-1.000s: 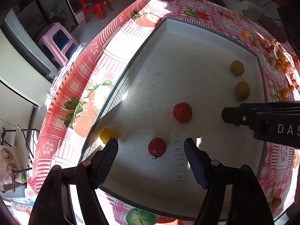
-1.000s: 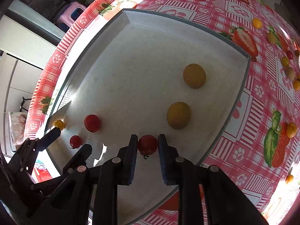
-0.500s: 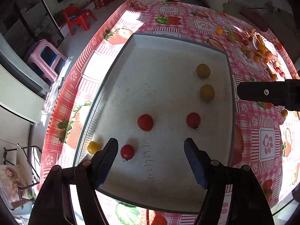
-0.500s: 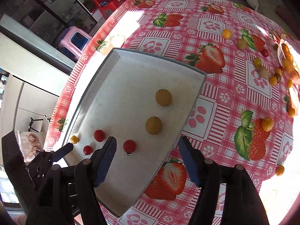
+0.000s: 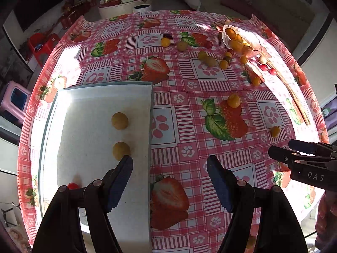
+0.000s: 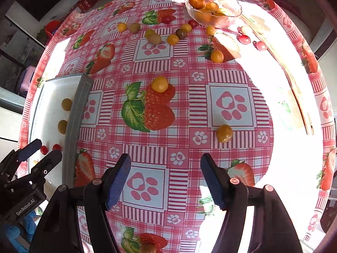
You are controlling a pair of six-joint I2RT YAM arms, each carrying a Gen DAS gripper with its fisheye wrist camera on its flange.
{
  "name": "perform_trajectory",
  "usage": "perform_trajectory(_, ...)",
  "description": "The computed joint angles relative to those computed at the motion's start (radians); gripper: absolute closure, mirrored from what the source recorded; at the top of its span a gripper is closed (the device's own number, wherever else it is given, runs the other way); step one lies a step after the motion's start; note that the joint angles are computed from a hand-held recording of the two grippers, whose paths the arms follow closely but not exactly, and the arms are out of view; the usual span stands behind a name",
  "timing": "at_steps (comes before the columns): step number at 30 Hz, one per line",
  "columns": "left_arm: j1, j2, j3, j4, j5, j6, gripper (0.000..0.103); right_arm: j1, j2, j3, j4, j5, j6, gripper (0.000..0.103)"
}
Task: Organize fruits
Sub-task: 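Grasp a yellow cherry tomato with left tool while right tool grasps a yellow-green fruit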
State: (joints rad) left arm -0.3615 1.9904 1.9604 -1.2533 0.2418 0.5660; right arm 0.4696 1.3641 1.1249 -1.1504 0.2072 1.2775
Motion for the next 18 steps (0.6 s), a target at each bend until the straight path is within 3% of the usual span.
perform_trajectory(7, -0.16, 0.076, 0.027, 0.048, -0.019, -0.101, 0.029, -0.059, -0.135, -0.136, -0.014, 0.005, 0.001, 0.03)
perform_trajectory(18, -0.297, 0.237, 0.132, 0.095, -0.084, -0.194, 0.029, -0.164, -0.148, -0.235, 0.124, -0.037, -0.145, 0.031)
